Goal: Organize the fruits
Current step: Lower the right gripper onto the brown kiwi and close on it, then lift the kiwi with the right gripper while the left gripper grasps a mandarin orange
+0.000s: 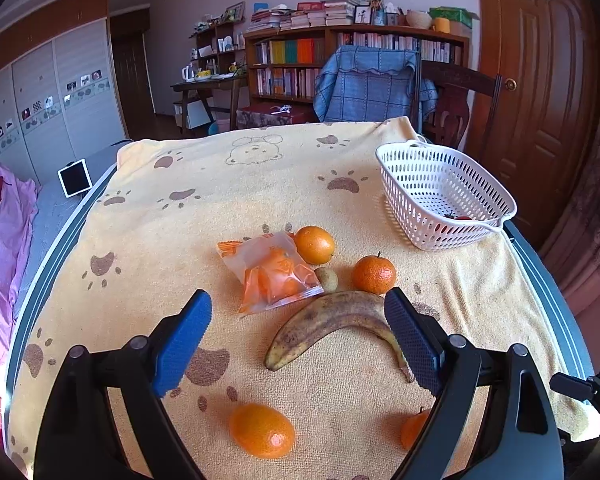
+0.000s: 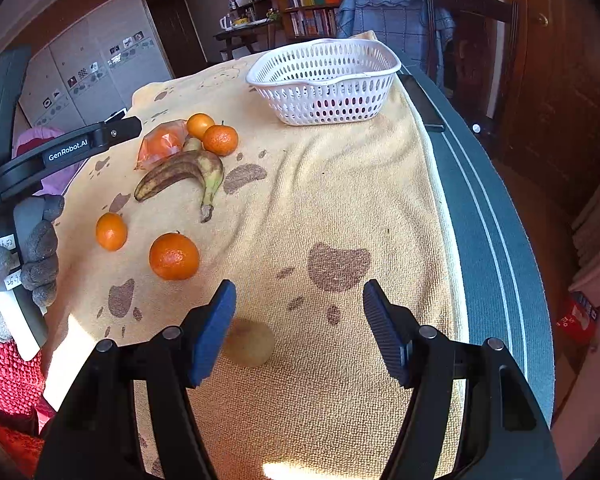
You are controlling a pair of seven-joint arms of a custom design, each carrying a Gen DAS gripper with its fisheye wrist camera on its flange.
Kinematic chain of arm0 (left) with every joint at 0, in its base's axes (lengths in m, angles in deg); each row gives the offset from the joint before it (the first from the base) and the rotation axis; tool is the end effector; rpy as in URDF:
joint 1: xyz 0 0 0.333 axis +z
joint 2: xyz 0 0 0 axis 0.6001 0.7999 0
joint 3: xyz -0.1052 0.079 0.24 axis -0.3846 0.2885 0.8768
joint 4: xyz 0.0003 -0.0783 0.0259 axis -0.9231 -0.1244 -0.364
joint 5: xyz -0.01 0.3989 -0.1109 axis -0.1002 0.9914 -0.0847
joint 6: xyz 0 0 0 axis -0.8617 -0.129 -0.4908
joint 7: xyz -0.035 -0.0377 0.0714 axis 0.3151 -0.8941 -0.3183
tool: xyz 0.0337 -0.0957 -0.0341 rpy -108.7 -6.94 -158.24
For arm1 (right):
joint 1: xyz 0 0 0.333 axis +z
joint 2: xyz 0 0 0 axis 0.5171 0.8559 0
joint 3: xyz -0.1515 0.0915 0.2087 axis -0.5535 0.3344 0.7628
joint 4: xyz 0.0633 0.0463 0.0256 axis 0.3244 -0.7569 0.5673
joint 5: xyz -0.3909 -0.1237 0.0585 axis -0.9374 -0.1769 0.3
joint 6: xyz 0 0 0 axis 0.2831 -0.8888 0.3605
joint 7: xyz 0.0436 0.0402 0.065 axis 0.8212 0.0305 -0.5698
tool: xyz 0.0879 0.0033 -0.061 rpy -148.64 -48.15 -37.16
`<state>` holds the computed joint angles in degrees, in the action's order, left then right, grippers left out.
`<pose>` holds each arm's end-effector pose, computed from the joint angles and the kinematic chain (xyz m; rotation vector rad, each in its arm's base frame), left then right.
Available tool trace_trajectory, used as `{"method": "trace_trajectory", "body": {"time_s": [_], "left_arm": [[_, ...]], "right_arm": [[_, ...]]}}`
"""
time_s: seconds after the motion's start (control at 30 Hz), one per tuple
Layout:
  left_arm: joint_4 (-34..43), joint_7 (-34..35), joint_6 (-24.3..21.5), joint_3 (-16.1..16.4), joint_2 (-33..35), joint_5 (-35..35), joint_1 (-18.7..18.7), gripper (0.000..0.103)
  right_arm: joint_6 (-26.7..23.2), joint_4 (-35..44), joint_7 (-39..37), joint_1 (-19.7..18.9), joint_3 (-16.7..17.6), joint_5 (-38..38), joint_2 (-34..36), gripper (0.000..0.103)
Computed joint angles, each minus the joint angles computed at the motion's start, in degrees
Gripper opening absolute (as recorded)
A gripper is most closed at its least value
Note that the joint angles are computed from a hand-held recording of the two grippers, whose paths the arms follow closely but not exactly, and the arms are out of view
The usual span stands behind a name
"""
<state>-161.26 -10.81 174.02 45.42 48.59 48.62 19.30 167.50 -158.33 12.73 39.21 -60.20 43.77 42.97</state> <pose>0.6687 -0.2651 0.5077 -1.7117 1.6409 -0.7446 0.6240 0.0910 0.4674 -1.9544 1.5070 -0.3010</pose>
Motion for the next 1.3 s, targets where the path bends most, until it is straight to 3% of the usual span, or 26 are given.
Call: {"method": "trace_trajectory", "body": {"time_s": [0.17,0.33,0.47,0.57,0.67,1.3], "left_arm": [[-0.99,0.09,-0.02,-0.26,-0.60,-0.29,0.00,0.087],[-1.74,-0.43,0.05,-0.36,-1.13,-0.16,-0.02,0.087],[-2.86,-1.02,0.08,-0.54,-1.76,-0.01,0.09,0.087],[-3.51,-1.22,-0.04,-0.82,-2.10,-0.32,0.24,0.087],[-3.96,-1.16,-0.36,-1.04,-2.33,-0.32,0.22,0.087],[-8.37,5.49,1.48,-4.41,-3.94,-8.10,0.19,0.087]], "right_arm": [[-1.43,-1.67,-3.41,0.63,0.36,2.11,-1.28,0.065],[-2.54,-1.84,-4.64,1.13,0.36,2.42,-1.13,0.053],[-2.83,-1.79,-4.41,1.19,0.27,2.09,-0.79,0.049],[-2.77,-1.57,-4.24,1.12,0.27,1.96,-0.35,0.043],[-2.52,-1.64,-3.91,1.02,0.27,1.30,-0.30,0.030],[0.39,-1.70,-4.38,-0.09,-0.09,5.87,-0.49,0.029]]}}
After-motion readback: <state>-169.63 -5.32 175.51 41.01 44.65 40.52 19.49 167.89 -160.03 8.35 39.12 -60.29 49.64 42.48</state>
